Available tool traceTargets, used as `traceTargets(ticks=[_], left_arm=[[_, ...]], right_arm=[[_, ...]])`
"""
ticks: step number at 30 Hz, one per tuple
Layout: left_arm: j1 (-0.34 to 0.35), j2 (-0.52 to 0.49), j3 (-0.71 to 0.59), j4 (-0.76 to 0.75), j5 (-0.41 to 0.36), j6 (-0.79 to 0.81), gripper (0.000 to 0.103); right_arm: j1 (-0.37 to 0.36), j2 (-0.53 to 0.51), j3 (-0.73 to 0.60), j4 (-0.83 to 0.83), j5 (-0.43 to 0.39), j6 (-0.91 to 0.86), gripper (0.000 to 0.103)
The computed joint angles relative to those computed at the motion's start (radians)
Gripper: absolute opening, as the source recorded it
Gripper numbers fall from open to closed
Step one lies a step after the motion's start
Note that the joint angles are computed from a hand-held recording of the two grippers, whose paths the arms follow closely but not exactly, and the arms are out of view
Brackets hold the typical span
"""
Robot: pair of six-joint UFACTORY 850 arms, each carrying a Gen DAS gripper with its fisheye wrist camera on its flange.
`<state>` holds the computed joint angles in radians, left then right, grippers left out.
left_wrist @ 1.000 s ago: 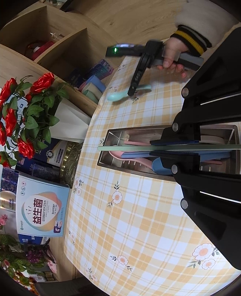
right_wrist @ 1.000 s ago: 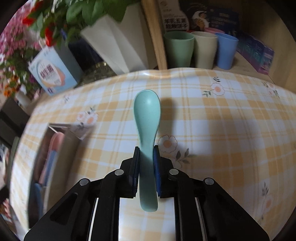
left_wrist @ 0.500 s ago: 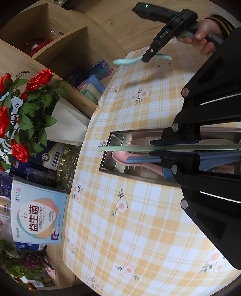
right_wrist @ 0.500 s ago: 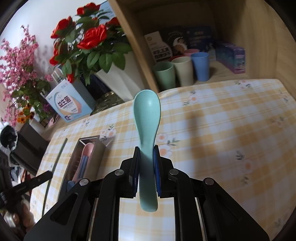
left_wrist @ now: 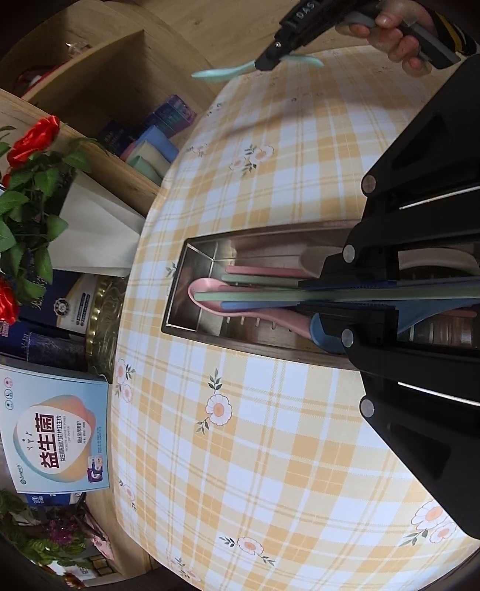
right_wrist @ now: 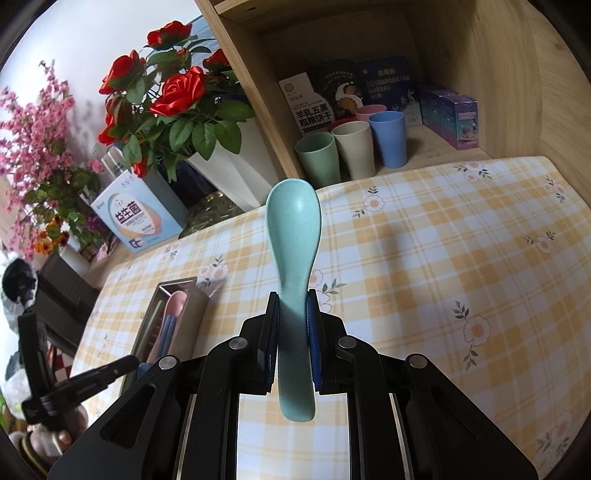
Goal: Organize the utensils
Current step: 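Lower the green chopstick into the steel rack and open the left tool, then lower the green spoon into the steel rack and open the right tool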
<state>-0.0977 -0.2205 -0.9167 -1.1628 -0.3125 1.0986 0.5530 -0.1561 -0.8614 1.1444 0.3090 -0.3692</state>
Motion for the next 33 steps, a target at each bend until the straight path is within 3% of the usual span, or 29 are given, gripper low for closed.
traceTargets(ticks=[1, 3, 8, 13, 21, 26, 33], left_arm=[[-0.002, 0.000, 0.000, -0.001, 0.001, 0.013, 0.007], [-0.009, 0.005, 0.003, 0.014, 0.016, 0.016, 0.020], [-0.005, 0.039, 0.016, -0.049, 0.030, 0.085, 0.030], [-0.012, 0.112, 0.060, -0.110, 0.077, 0.194, 0.048], [0.019, 0.257, 0.142, -0.218, 0.095, 0.368, 0.095], [0.039, 0.307, 0.163, -0.111, 0.089, 0.290, 0.097], [0.096, 0.369, 0.204, -0.243, 0.044, 0.450, 0.097]], right_arm=[[0.001, 0.002, 0.001, 0.002, 0.000, 0.000, 0.014], [-0.002, 0.006, 0.003, 0.015, -0.005, -0.010, 0.014], [0.003, 0.027, 0.005, 0.093, 0.001, -0.089, 0.014], [0.032, 0.072, 0.025, 0.133, 0.024, -0.115, 0.014], [0.097, 0.131, 0.039, 0.294, 0.061, -0.269, 0.014], [0.140, 0.135, 0.025, 0.410, 0.088, -0.374, 0.014], [0.190, 0.121, -0.013, 0.499, 0.108, -0.469, 0.014]])
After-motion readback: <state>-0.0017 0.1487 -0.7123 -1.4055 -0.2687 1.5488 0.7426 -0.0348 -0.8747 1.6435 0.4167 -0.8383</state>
